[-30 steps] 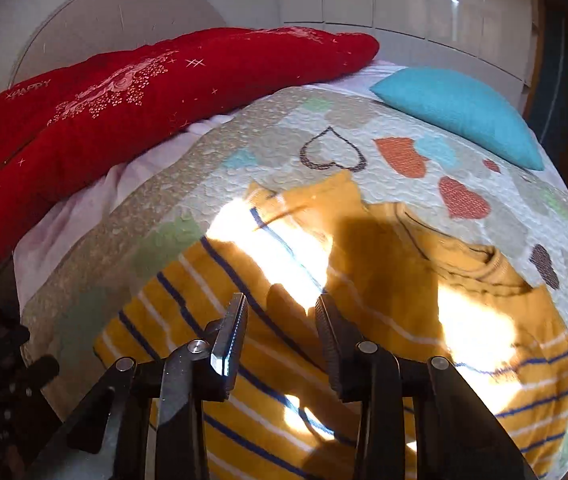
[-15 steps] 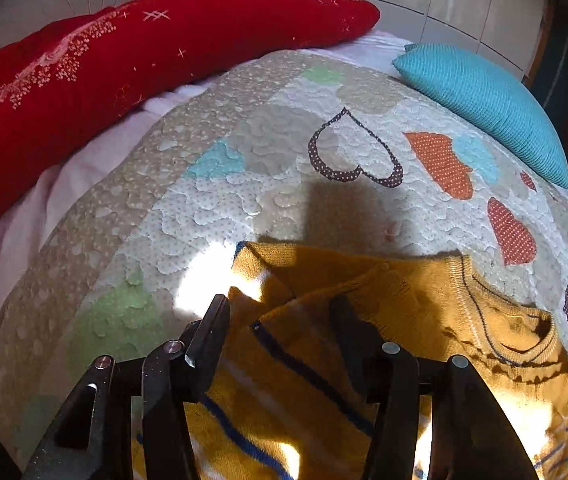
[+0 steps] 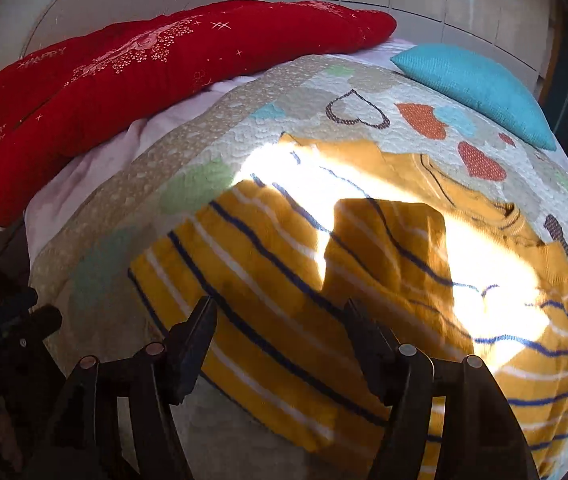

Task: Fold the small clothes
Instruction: 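Grasp the edge of the yellow striped sweater with the left gripper, then lift the held sweater side and fold it inward with the left gripper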

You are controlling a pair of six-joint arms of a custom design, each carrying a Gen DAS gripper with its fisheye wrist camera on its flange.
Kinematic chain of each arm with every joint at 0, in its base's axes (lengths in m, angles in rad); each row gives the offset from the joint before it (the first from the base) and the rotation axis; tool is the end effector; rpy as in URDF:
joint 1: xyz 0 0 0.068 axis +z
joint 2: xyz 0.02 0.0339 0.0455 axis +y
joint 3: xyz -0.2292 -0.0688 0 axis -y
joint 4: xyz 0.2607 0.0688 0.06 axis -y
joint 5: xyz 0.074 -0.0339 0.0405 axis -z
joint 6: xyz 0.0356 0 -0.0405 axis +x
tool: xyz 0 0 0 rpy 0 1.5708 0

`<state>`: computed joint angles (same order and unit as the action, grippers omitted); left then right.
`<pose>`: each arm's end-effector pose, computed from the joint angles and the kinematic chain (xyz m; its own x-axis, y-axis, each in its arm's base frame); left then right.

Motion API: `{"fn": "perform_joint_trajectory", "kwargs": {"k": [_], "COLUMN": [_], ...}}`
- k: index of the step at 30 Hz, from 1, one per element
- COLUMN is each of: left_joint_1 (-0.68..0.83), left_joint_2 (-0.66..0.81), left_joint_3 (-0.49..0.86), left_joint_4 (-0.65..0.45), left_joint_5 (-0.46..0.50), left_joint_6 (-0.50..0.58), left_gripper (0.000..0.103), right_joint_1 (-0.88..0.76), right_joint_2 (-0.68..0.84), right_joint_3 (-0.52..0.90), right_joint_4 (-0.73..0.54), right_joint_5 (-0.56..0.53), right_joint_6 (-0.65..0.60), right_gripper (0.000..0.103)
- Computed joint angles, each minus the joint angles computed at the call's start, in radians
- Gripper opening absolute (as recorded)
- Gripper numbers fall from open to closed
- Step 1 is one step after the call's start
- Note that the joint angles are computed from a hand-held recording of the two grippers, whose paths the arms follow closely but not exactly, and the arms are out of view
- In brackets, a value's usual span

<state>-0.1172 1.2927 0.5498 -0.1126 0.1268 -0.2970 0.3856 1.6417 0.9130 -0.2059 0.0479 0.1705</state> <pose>0.2590 -0.0350 0.1192 -0.7750 -0.2011 -0.5992 -0.0297 0.9586 -0.2832 0.3118 0.1247 0.1252 -0.7938 -0.1393 -0.5921 -0.2178 0.9740 0.0629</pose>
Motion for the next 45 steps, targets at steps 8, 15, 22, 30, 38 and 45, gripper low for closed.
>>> {"fn": "perform_joint_trajectory", "kwargs": {"k": [8,15,22,30,38,45], "left_joint_1": [-0.018,-0.130,-0.146,-0.173,-0.259,-0.528], "left_joint_2": [0.202,0.394,0.676,0.881,0.763,0.809], "left_joint_3": [0.145,0.317,0.612,0.899,0.923,1.147], "left_joint_4": [0.034,0.028,-0.025,-0.139,-0.211,-0.288], "left_joint_5": [0.239,0.168,0.252,0.327,0.243,0.192], "left_joint_6": [-0.021,-0.007,0.008,-0.057,-0.136,-0.116], "left_gripper": [0.084,0.084,0.086,0.032,0.017,0.011], "right_joint_1": [-0.093,-0.126,-0.154,-0.246,-0.658,-1.343], "right_joint_2": [-0.227,-0.410,-0.566,-0.773,-1.232,-1.174], "right_joint_3": [-0.319,-0.467,-0.586,-0.675,-0.780,-0.754], "right_joint_4": [0.118,0.127,0.119,0.055,-0.217,-0.367], "right_joint_5": [-0.067,-0.038,-0.040,-0.073,-0.321,-0.738], "right_joint_6": [0.133,0.135,0.122,0.101,-0.010,-0.294], "right_gripper": [0.071,0.074,0.075,0.075,0.075,0.075]}}
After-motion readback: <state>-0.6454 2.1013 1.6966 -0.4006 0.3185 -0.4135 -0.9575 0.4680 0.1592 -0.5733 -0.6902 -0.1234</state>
